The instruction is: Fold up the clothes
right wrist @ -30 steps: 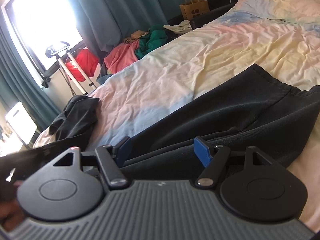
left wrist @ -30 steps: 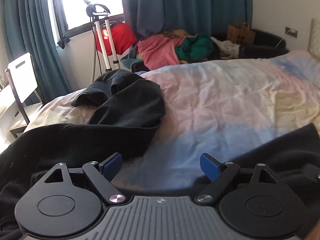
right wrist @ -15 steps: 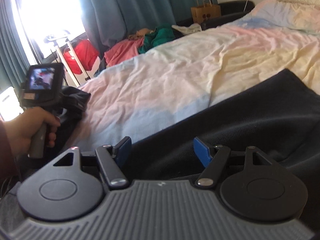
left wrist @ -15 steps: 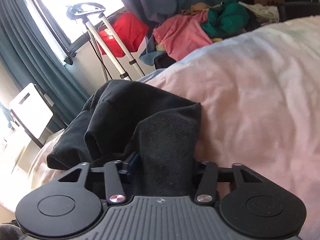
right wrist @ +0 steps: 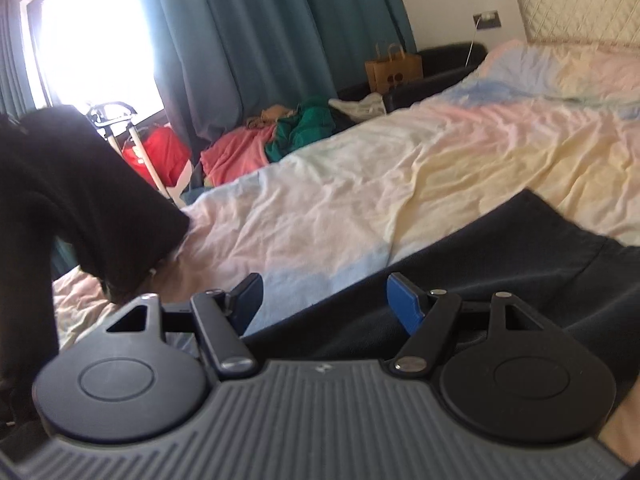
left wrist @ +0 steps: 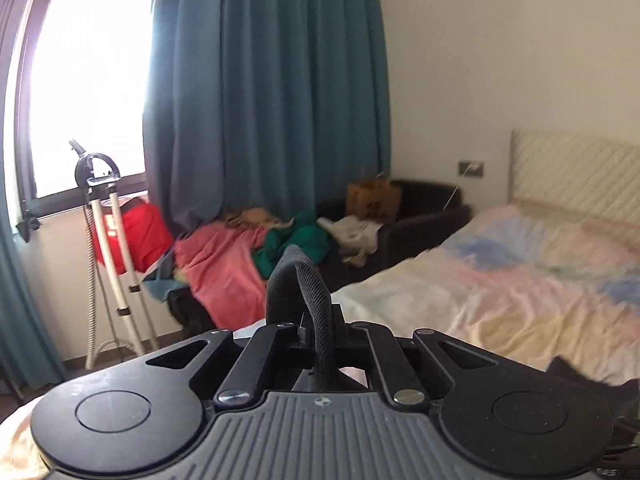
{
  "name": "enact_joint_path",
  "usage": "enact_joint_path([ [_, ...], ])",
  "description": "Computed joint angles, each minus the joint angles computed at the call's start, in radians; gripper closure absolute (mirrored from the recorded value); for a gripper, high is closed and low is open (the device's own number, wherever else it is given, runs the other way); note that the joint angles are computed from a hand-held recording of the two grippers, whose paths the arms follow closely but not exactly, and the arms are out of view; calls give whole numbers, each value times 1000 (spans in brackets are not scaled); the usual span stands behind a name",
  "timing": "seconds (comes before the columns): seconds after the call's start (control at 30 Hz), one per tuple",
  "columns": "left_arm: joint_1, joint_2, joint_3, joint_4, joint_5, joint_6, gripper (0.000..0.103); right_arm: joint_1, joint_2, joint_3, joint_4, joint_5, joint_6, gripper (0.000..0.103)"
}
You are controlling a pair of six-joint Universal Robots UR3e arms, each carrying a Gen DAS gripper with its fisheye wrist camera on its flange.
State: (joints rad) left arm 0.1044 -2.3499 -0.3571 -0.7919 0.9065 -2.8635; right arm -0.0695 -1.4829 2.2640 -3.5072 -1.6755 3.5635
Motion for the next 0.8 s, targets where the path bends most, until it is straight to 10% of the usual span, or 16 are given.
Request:
enact_joint_path([
  [0.13, 28, 90, -222, 124, 67, -41, 89, 10, -16, 3, -13, -11, -8, 32],
  [0.2, 11, 88, -299, 146, 175, -44, 68, 1, -5, -1, -9, 12, -10, 32],
  [0.33, -2, 92, -473, 237, 326, -53, 68, -15, 45, -6, -46, 75, -9, 32],
  [0.57, 121, 465, -1067, 462, 222, -141, 24, -27, 86, -16, -61, 192, -10, 32],
  [0.8, 221, 1068, -1684, 527, 190, -186, 22, -58, 40, 34, -52, 337, -14, 32],
])
